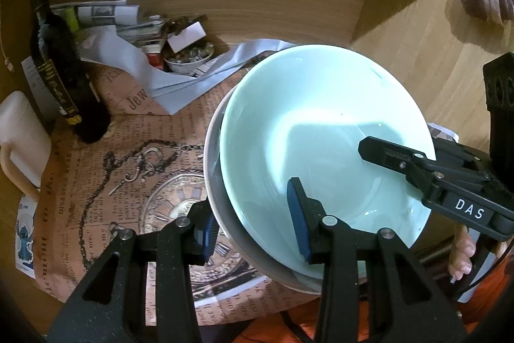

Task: Organize plates and bowls
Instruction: 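Slide the stack with the left gripper onto the orange-car newspaper and lower it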

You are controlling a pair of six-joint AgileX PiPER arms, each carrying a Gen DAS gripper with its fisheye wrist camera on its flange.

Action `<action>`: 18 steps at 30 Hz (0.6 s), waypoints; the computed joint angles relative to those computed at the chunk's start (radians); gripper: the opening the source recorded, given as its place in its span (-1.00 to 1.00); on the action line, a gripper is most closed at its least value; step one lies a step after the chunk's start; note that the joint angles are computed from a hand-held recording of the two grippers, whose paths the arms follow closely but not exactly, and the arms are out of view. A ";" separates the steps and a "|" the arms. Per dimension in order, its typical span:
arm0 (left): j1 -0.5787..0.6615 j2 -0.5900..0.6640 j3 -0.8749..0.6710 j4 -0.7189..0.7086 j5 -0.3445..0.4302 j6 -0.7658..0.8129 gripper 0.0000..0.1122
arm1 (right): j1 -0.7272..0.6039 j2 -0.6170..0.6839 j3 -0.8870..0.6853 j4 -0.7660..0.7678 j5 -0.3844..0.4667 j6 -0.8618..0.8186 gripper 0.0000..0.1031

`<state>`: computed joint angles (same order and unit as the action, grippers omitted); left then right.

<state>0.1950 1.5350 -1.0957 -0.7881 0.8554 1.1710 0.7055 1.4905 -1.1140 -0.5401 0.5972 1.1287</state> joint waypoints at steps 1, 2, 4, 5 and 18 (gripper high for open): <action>-0.006 -0.002 0.003 0.003 -0.002 -0.004 -0.29 | -0.003 -0.006 0.009 0.004 -0.001 -0.002 -0.38; -0.013 -0.003 0.004 0.007 -0.004 -0.010 -0.29 | -0.006 -0.015 0.021 0.008 -0.005 -0.003 -0.38; -0.023 0.000 0.007 0.013 -0.006 -0.020 -0.29 | -0.011 -0.026 0.038 0.012 -0.005 -0.005 -0.38; -0.026 0.003 0.006 0.017 -0.005 -0.024 -0.29 | -0.015 -0.029 0.043 0.018 -0.007 -0.012 -0.38; -0.110 0.019 0.042 0.088 -0.053 -0.101 -0.29 | -0.082 -0.057 0.139 0.154 -0.063 -0.105 -0.38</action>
